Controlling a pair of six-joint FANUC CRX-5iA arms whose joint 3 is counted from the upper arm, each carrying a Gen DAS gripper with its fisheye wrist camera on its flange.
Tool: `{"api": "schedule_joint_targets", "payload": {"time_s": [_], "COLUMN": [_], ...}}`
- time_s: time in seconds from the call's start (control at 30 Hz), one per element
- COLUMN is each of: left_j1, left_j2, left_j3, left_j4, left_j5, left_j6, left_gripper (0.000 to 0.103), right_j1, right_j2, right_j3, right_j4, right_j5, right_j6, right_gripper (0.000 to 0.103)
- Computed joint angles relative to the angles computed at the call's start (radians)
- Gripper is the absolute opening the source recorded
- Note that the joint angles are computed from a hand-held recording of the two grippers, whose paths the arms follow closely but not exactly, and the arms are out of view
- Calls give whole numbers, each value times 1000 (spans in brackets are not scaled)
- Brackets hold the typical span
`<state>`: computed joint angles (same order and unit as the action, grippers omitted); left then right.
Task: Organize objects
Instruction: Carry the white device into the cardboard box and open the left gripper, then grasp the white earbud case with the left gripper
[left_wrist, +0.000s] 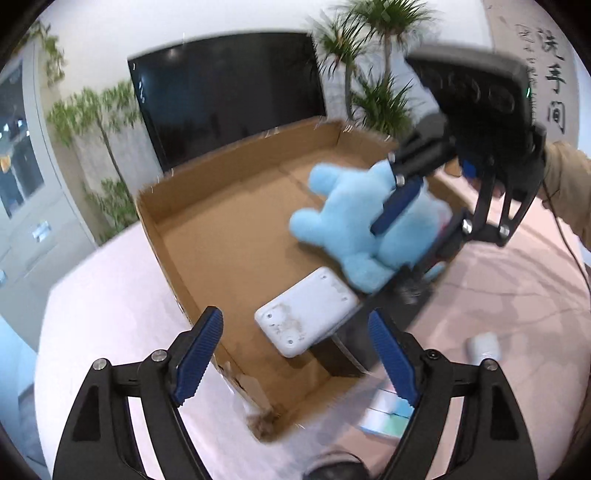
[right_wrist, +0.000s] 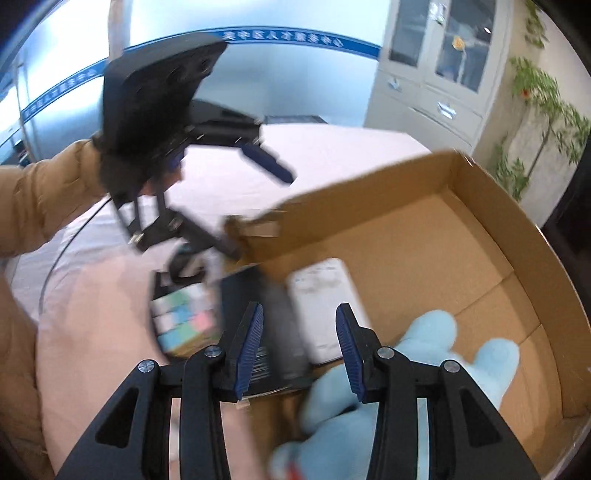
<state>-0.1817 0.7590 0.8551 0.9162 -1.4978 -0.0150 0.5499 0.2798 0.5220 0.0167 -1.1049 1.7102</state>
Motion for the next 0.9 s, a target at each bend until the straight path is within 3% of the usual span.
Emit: {"api": "schedule_joint_targets", "payload": {"time_s": [0.1,0.2,0.33,0.53,0.6,0.7,0.9], "left_j1": [19,49,67,46,13,-19,-61], "left_j2": [-50,-157,-265,-404,-415,-415,-343], "left_j3": [-88,-273,-473,-728,-758,-769,-677], "left_j4": [34,5,-58,-136,-165,-185,-209], "left_j5": [-39,-45,-53,32,87,105,34], "left_j6": [-78,-229,-328,-379,-354,-334,-280], "left_gripper": [85,87,87,87,87,87,85], "right_j1": [71,128,175,212,203,182,114], "right_j2": [-77,-126,-193,-228,-222,-207,-227], "right_j3": [-136,-253,-395,-529,-542,-539,-533], "right_j4": [57,100,124,173,158,124,-24], "right_j5": [75,136,200,201,201,191,198], "right_j6": [-67,-119,-232,-408,-431,-425,-283], "right_gripper": [44,48,48,48,48,48,48]}}
